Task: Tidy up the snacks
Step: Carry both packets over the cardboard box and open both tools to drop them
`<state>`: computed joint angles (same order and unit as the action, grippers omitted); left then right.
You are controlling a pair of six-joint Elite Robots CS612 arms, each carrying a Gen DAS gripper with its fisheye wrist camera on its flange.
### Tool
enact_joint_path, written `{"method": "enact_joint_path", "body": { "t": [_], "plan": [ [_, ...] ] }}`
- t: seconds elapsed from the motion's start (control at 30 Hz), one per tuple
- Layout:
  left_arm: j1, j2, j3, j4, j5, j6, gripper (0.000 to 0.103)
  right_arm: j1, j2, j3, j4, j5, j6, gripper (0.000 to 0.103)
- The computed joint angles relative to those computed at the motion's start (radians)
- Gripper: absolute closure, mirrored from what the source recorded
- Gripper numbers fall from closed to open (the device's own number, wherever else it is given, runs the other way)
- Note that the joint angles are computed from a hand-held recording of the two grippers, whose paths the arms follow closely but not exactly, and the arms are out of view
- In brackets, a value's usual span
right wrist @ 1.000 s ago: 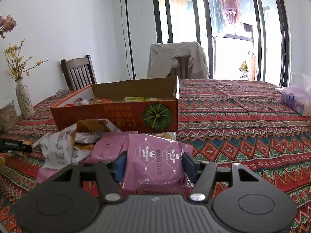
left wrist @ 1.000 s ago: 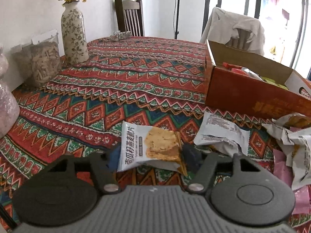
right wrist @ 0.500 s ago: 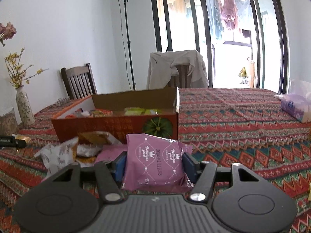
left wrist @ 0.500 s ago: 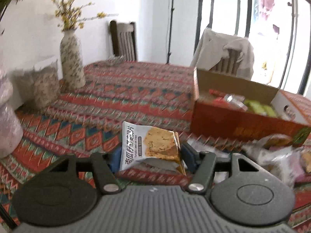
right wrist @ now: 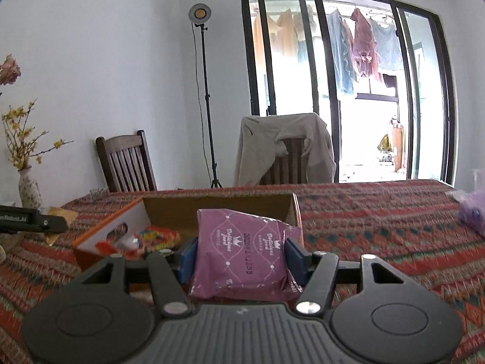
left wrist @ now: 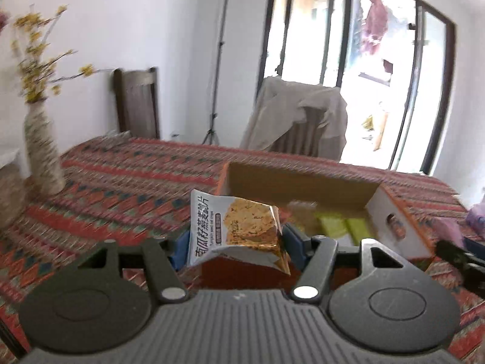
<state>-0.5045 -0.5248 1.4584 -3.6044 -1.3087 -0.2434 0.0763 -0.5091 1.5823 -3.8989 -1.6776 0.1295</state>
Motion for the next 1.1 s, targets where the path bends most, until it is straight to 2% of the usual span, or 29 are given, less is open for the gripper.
{"method": "enact_joint_path", "body": {
  "t": [0.17, 0.3, 0.43, 0.63, 0.77, 0.83, 0.9, 0.97, 1.0, 1.03, 1.1],
  "plan": [
    [-0.009, 0.034, -0.075, 0.005, -0.020, 0.026, 0.039, -0.006, 0.018, -0.077, 0.055, 0.011, 0.006, 0.043],
    [-0.012, 0.066, -0.147, 0.045, -0.020, 0.030, 0.039, -0.008, 0.041, -0.143, 0.094, 0.005, 0.014, 0.043],
    [-0.009, 0.103, -0.212, 0.069, -0.006, 0.028, 0.039, -0.004, 0.079, -0.205, 0.112, -0.024, 0.021, 0.043],
    [0.010, 0.147, -0.269, 0.078, -0.060, 0.006, 0.039, -0.010, 0.104, -0.231, 0.156, 0.005, 0.020, 0.043],
    [0.011, 0.166, -0.285, 0.068, -0.086, 0.038, 0.038, -0.008, 0.108, -0.235, 0.172, 0.008, 0.014, 0.043],
    [0.011, 0.172, -0.288, 0.063, -0.092, 0.051, 0.034, -0.009, 0.111, -0.234, 0.173, 0.007, 0.003, 0.040],
    [0.010, 0.173, -0.285, 0.058, -0.083, 0.047, 0.022, -0.008, 0.112, -0.233, 0.174, 0.010, -0.002, 0.040],
    [0.013, 0.176, -0.280, 0.035, -0.080, 0.036, 0.001, -0.008, 0.112, -0.230, 0.166, 0.007, 0.002, 0.025],
    [0.013, 0.177, -0.276, 0.014, -0.073, 0.027, 0.000, -0.008, 0.113, -0.228, 0.159, 0.003, 0.006, 0.011],
    [0.013, 0.180, -0.277, -0.001, -0.067, 0.021, 0.000, -0.008, 0.114, -0.227, 0.148, 0.001, 0.009, 0.003],
    [0.014, 0.178, -0.268, -0.020, -0.068, 0.007, 0.000, -0.008, 0.114, -0.224, 0.137, -0.002, 0.016, 0.000]
  ]
}}
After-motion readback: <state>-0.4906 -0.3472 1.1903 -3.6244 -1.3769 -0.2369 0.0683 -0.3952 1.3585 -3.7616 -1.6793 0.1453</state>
